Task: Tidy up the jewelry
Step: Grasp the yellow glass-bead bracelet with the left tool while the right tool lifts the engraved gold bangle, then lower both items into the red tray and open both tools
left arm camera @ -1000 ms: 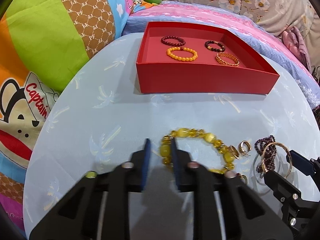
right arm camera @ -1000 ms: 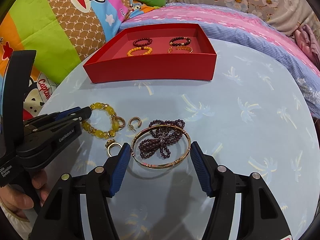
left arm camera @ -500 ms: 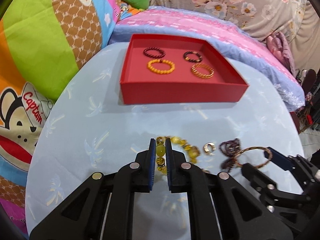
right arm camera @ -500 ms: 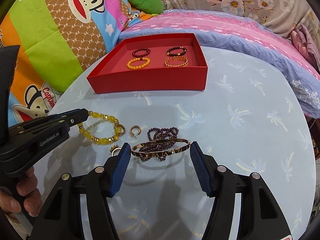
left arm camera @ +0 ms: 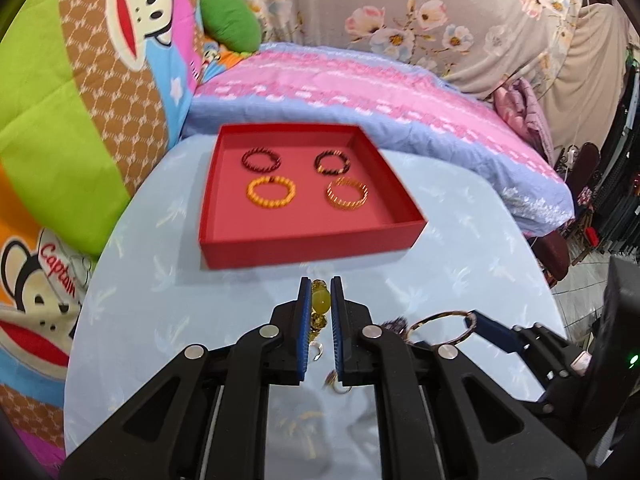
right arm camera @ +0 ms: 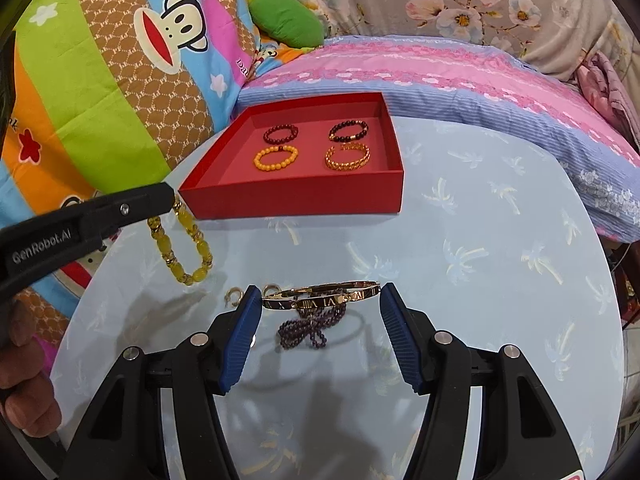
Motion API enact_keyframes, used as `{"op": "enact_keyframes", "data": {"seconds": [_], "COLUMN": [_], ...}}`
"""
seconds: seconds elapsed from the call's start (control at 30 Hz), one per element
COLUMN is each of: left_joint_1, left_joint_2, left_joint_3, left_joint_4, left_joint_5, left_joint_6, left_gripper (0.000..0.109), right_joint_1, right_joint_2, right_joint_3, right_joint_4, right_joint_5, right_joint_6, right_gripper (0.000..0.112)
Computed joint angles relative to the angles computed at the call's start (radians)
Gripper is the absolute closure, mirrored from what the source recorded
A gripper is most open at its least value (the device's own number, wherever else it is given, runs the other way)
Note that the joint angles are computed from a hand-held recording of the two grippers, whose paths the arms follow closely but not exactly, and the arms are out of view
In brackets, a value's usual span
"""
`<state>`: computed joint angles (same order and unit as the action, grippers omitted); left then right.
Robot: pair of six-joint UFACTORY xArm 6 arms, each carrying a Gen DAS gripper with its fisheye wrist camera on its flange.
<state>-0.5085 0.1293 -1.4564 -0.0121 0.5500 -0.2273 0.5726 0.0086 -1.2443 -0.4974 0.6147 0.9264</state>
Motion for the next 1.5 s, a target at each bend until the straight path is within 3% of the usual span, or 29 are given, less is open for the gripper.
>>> {"op": "enact_keyframes", "data": {"seconds": [0.17, 0.43, 0.63, 0.77, 0.87, 1.0, 1.13, 1.5], "left_joint_1": [0.002, 0.028, 0.069, 0.086, 0.097, 0.105, 0.106, 0.096], "left_joint_2": [0.084, 0.33, 0.567, 0.687, 0.682, 0.614, 0.565, 0.505], "left_joint_3": [-0.142, -0.522, -0.865, -1.004, -0.938, -0.779, -0.678, -0.563], "left_joint_4": [-0.033, -0.085, -0.177, -0.121, -0.09, -0.044, 0.015, 0.079], "left_joint_5": [0.02, 0.087, 0.221, 0.315, 0.324, 0.276, 0.235, 0.194], "left_joint_6": [0.047, 0.096, 0.097, 0.047, 0.019, 0.0, -0.023, -0.054], "left_gripper": [0.099, 0.099, 0.099, 0.099, 0.1, 0.1, 0.1, 0.099], "right_joint_1": [-0.029, -0.1, -0.137, -0.142, -0.137, -0.128, -0.111, -0.11], "right_joint_2": [0.038, 0.185, 0.343, 0.442, 0.491, 0.516, 0.531, 0.533], "right_joint_3": [-0.066, -0.288, -0.483, -0.588, -0.626, -0.622, -0.631, -0.62], "right_joint_4": [-0.023, -0.04, 0.04, 0.111, 0.146, 0.173, 0.117, 0.109], "right_joint_5": [-0.003, 0.007, 0.016, 0.042, 0.066, 0.079, 0.088, 0.067], "right_joint_6": [-0.02, -0.082, -0.154, -0.207, -0.236, -0.263, -0.262, -0.247], "right_gripper": [0.053, 0.053, 0.053, 0.053, 0.053, 0.053, 0.053, 0.052]}}
